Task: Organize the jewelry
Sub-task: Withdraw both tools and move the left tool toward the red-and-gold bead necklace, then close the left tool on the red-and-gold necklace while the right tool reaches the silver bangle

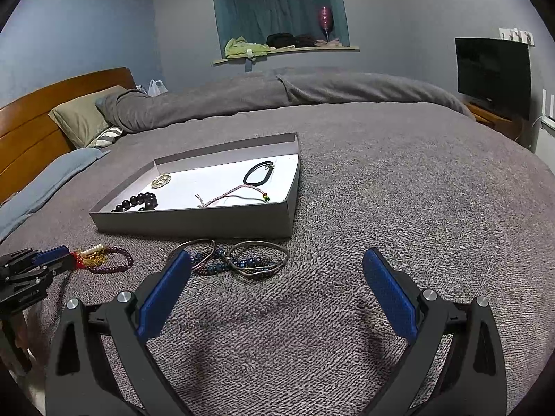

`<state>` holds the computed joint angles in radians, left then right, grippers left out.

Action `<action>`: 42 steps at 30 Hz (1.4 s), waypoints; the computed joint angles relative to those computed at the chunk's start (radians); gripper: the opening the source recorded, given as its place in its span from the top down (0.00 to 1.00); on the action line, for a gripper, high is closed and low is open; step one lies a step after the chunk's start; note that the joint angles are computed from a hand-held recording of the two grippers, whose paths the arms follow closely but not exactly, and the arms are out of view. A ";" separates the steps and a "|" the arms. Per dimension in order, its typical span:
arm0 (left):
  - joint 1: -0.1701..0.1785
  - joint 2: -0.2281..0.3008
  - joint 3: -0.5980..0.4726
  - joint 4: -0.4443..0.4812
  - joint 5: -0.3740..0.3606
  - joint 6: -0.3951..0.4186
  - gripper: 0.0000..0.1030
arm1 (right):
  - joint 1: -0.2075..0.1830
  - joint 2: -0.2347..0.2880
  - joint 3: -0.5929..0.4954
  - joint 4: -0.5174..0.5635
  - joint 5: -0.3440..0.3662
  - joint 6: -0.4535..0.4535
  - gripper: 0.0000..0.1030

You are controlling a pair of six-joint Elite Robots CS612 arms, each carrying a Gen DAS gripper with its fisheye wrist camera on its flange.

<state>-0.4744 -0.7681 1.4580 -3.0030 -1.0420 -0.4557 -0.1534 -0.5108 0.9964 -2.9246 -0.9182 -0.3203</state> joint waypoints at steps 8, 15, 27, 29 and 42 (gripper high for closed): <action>-0.002 -0.009 0.015 -0.038 0.034 0.002 0.92 | 0.000 0.000 -0.001 0.001 -0.003 -0.002 0.05; 0.003 -0.020 0.039 -0.117 0.026 -0.026 0.92 | 0.001 0.001 -0.002 -0.001 -0.004 -0.002 0.05; 0.008 -0.035 0.023 -0.220 0.078 0.002 0.92 | 0.001 -0.009 0.007 0.056 0.043 -0.086 0.05; 0.007 -0.035 0.011 -0.237 0.090 0.021 0.92 | 0.002 -0.012 0.011 0.067 0.043 -0.104 0.05; 0.012 -0.009 -0.026 -0.203 0.032 0.025 0.92 | 0.011 -0.003 -0.018 0.120 -0.013 -0.084 0.59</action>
<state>-0.4625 -0.7772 1.4316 -3.2058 -1.0097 -0.4310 -0.1425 -0.5141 0.9780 -2.8049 -0.9311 -0.4047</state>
